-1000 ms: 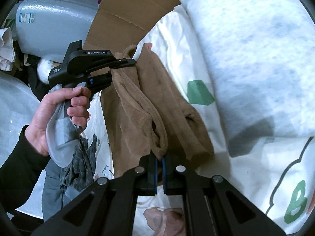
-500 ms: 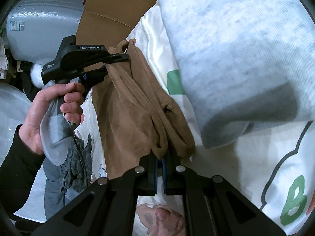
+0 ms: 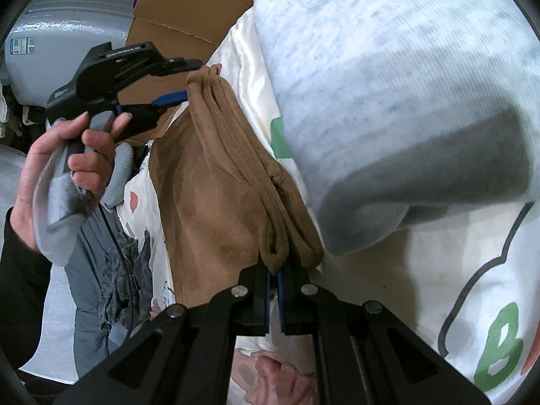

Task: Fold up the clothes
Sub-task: 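Lower the brown shirt onto the duvet with both grippers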

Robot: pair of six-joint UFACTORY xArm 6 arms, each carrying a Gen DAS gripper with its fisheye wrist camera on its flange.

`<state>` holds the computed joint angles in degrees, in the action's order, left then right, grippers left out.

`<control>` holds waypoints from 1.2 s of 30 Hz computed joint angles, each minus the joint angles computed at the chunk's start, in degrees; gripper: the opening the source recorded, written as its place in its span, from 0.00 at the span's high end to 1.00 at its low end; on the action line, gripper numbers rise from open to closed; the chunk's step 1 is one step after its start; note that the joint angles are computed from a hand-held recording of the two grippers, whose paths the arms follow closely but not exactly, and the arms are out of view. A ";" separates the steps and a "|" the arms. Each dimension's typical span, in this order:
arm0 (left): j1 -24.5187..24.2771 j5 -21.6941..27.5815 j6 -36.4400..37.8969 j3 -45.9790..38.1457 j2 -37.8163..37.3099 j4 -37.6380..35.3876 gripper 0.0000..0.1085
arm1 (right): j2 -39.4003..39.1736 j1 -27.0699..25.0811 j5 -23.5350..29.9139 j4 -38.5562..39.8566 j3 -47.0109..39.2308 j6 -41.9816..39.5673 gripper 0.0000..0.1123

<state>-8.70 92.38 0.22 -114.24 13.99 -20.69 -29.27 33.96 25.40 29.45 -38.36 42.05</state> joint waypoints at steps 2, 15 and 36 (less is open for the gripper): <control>0.80 -0.54 1.57 0.18 -0.62 -0.70 0.62 | 0.03 0.11 -0.59 0.54 0.47 -0.56 0.97; 0.88 -4.06 8.89 9.79 -5.34 5.46 0.74 | -0.05 0.23 -1.08 0.88 1.00 -0.29 0.97; 0.53 -2.94 7.22 -1.27 4.82 8.45 0.74 | -1.61 -0.98 4.62 -7.57 -1.34 7.74 0.90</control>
